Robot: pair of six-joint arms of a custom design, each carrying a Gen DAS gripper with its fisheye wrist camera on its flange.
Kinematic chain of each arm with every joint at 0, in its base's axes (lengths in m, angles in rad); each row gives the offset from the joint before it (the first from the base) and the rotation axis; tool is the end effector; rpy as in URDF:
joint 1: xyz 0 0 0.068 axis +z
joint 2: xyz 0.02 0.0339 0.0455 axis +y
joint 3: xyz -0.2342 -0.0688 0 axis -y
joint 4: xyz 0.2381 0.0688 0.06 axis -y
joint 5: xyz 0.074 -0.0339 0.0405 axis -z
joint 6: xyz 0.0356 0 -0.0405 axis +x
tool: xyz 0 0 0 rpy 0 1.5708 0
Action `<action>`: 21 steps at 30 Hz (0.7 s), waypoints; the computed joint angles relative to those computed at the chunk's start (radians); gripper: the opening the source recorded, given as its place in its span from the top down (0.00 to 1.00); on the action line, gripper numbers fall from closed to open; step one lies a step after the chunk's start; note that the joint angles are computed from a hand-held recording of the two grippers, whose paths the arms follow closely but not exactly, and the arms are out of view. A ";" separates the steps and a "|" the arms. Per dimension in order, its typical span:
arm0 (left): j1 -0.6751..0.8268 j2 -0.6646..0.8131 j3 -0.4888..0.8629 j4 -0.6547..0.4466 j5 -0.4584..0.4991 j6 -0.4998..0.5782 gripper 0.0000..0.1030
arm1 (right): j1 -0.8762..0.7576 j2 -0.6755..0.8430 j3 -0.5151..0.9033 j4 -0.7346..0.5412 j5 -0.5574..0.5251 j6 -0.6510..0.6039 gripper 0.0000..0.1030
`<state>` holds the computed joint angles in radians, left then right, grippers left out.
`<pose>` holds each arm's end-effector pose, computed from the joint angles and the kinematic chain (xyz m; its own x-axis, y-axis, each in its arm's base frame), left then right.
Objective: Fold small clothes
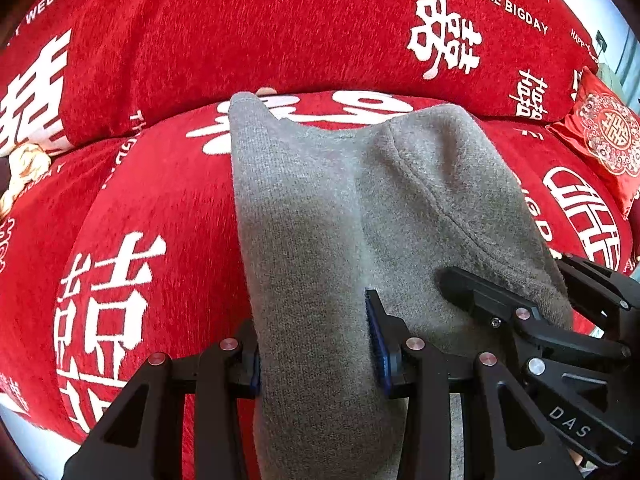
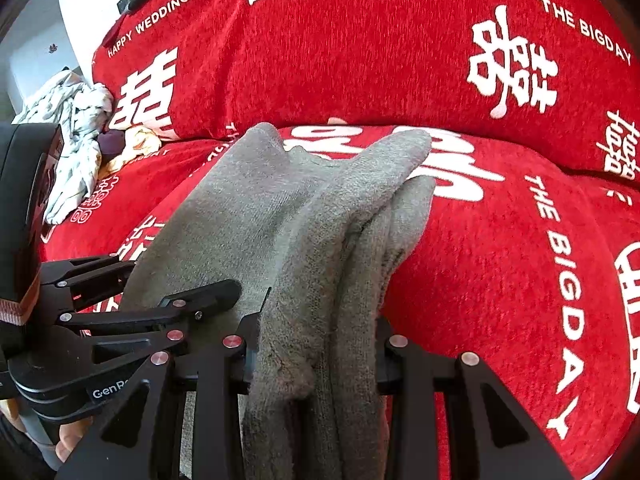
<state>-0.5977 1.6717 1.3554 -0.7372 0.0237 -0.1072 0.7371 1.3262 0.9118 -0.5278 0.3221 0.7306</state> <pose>0.2828 -0.1936 0.2342 -0.7756 0.3986 -0.4895 0.4921 0.8674 -0.0734 0.2066 0.1723 0.2126 -0.7795 0.1473 -0.6088 0.0274 0.9791 0.2017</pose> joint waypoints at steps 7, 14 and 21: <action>0.028 -0.026 -0.065 0.056 0.045 0.011 0.57 | -0.024 -0.035 -0.073 0.061 -0.029 -0.003 0.65; 0.078 -0.033 -0.102 0.081 0.107 -0.002 0.32 | -0.156 -0.130 -0.257 0.233 -0.229 0.040 0.54; 0.158 -0.040 -0.106 0.037 0.191 -0.035 0.16 | -0.175 -0.208 -0.288 0.185 -0.234 0.074 0.40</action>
<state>-0.4400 1.6321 1.2498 -0.7004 0.2148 -0.1424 0.5616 1.1179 0.6240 -0.3428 0.0878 0.8050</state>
